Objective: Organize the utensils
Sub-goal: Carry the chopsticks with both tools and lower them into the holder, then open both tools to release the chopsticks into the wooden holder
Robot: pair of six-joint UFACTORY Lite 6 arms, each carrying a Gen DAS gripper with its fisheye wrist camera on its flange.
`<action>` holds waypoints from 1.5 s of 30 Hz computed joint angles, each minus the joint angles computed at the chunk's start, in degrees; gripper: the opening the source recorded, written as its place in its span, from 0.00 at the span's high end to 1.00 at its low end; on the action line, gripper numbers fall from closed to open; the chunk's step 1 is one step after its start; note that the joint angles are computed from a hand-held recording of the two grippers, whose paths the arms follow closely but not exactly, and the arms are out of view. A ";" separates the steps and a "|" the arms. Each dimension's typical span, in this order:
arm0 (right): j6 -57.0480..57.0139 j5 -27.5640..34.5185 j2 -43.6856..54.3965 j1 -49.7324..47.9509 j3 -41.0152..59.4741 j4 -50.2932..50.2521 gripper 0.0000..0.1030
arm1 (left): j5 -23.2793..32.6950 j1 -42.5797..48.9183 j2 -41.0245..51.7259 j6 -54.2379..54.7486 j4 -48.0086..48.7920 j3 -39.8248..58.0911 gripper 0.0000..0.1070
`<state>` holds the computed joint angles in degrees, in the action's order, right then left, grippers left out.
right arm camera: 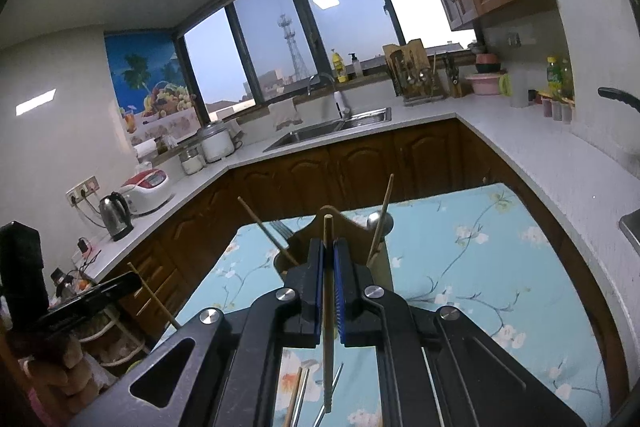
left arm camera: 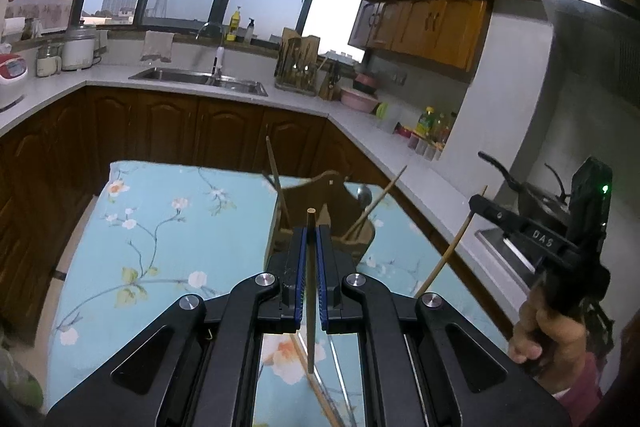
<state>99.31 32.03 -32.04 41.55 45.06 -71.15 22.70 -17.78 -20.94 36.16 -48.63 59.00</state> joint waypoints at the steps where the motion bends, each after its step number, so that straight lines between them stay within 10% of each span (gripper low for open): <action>1: 0.15 -0.50 0.27 -0.72 0.32 -0.31 0.95 | -0.24 0.00 0.86 0.19 -0.35 1.31 0.96; 20: 6.50 -8.83 20.73 -17.22 24.77 -14.12 0.95 | -5.85 -2.69 32.81 -19.09 18.03 43.75 0.96; 33: 41.38 -5.38 25.48 -18.34 12.19 -43.46 0.95 | -14.89 -3.74 41.01 -3.55 -1.38 35.56 0.96; 45: 45.19 -9.93 27.82 -20.47 10.27 -45.75 0.95 | -14.73 -4.04 43.47 -11.53 7.69 35.05 0.96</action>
